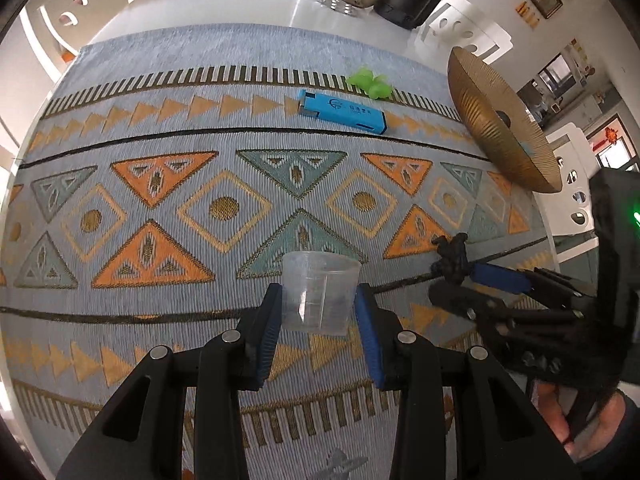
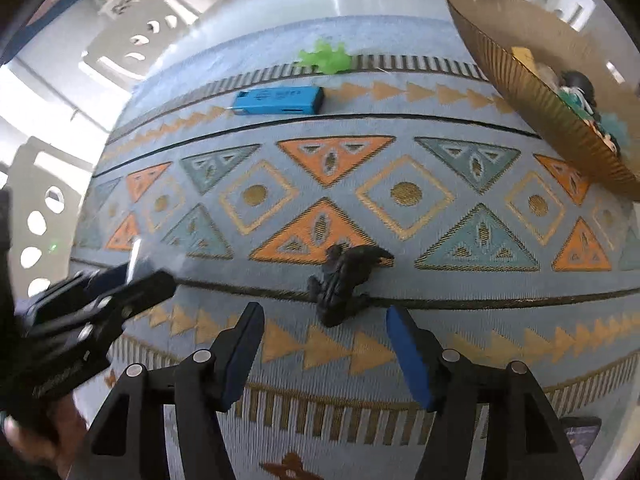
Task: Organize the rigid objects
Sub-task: 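Grasp the black figurine with the right gripper while the left grasps the clear measuring cup, then carry the black figurine and measuring cup into the brown bowl and release both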
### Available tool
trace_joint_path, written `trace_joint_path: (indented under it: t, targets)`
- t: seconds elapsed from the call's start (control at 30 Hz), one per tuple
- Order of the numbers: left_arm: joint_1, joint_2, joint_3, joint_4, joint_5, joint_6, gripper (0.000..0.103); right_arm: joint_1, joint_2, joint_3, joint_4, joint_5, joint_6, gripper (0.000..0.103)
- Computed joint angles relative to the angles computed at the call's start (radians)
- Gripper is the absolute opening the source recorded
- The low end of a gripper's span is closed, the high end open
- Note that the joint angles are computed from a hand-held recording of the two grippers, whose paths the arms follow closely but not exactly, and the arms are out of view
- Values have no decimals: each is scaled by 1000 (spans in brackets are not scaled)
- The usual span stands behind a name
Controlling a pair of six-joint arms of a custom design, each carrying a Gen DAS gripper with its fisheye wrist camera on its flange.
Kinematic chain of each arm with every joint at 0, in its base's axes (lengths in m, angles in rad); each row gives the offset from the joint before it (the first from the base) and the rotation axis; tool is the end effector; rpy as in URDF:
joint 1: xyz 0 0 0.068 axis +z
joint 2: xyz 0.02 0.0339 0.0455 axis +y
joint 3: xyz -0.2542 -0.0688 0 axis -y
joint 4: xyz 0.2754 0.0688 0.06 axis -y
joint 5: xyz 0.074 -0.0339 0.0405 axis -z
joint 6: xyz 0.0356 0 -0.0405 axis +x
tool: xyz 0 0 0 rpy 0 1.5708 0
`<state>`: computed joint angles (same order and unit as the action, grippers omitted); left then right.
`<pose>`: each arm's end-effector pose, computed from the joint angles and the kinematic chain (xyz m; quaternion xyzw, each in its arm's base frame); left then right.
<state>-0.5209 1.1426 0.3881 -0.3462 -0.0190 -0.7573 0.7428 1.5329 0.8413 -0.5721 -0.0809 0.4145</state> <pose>0.1789 -0.1019 0.1021 -0.1169 0.9654 -0.1315 0.1924 0.2145 0.2009 0.1337 -0.1675 0.9731 0.1170 0.1061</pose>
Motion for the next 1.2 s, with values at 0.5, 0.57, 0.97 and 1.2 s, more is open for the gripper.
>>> trace_joint_path:
  t: [0.5,0.57,0.97,1.2]
  targets:
    - [-77,-16,34,-64,-36,-38,33,-11,103,94,-24,38,186,34]
    - [-88,-11,47,-77,-43,-37,33,-10,98,89,-17,45,184,34]
    - [-43,-99,205,-214,-81,60,33,26,-148,136,-122,171,88,34]
    - [3,7,517,-205,-99,232,33,-75,-281,309,-207,319,12,34]
